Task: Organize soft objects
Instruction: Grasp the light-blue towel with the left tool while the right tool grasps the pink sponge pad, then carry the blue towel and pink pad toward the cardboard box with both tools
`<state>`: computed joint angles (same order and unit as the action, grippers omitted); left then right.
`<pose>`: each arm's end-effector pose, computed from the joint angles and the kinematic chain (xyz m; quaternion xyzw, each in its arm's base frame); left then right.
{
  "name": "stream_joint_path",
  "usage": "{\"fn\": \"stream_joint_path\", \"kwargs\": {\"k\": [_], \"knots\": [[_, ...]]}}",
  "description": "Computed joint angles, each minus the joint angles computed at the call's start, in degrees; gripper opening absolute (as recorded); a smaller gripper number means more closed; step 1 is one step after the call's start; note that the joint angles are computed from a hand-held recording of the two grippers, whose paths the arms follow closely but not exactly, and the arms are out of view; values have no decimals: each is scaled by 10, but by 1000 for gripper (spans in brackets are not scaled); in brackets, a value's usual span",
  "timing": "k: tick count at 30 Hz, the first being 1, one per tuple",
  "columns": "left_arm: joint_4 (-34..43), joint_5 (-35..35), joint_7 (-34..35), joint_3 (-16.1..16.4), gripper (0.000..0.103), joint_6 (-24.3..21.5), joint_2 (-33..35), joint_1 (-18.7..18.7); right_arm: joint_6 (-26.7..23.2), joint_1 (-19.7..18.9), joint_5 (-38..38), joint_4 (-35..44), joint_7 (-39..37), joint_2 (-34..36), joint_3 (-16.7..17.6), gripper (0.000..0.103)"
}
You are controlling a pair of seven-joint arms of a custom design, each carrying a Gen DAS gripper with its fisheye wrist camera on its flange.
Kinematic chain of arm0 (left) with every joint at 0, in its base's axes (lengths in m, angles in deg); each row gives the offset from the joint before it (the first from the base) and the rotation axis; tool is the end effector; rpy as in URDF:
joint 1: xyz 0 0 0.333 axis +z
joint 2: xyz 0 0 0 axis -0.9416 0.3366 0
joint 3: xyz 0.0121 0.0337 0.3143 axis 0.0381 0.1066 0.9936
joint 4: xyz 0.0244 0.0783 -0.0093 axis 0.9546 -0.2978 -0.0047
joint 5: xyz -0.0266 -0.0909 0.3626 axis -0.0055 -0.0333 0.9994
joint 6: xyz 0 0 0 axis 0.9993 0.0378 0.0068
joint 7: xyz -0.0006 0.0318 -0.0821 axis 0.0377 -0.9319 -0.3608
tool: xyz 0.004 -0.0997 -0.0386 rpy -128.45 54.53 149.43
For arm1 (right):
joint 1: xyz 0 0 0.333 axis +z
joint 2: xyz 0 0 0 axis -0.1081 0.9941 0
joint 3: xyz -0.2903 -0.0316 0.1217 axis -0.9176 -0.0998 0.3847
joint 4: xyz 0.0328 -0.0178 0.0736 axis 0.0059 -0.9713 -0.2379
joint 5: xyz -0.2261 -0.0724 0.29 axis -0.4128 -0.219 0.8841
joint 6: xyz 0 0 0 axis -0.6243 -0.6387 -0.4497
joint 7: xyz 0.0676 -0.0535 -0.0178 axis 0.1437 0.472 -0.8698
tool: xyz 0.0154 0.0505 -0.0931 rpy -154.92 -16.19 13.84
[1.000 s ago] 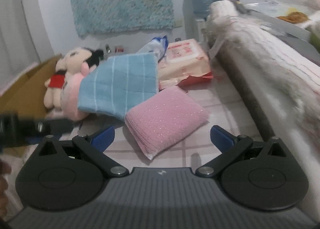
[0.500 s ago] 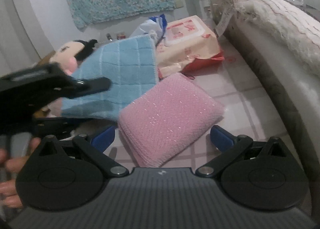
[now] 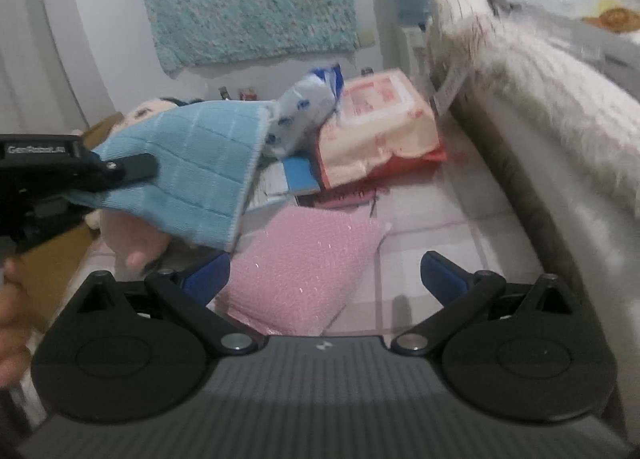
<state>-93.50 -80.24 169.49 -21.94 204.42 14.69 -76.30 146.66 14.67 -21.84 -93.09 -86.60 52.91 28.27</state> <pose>0.6343 -0.2747 0.5424 0.3691 -0.7646 0.5199 0.0946 0.4007 0.2374 0.4606 -0.2909 0.8296 -0.3812 0.2861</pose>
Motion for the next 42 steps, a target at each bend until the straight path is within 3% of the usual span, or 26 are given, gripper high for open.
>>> {"fn": "stream_joint_path", "kwargs": {"k": [4,11,15,20,23,26,28,33,39,42], "knots": [[6,11,20,8,7,-13,-12,11,0,0,4,-11,7,-13,1,102],[16,39,-6,24,7,-32,-16,24,-28,7,28,-7,-22,-8,9,102],[31,47,-8,30,7,-57,-12,38,-23,9,39,13,-83,11,-1,102],[69,55,-21,29,7,-96,8,52,-75,16,71,56,-185,55,-9,102],[83,55,-28,26,7,-112,16,57,-42,15,88,61,-240,61,-26,102],[88,54,-30,25,8,-124,19,63,-51,17,87,74,-279,71,-25,102],[84,50,-27,25,8,-117,16,65,-34,15,78,63,-251,60,-27,102],[91,54,-32,23,8,-107,27,59,68,-20,59,20,-123,24,-45,102],[130,93,-74,22,8,-117,65,51,99,-50,82,51,-89,61,-54,102],[133,103,-73,17,8,-118,70,53,42,-44,94,96,-103,99,-50,102]]}}
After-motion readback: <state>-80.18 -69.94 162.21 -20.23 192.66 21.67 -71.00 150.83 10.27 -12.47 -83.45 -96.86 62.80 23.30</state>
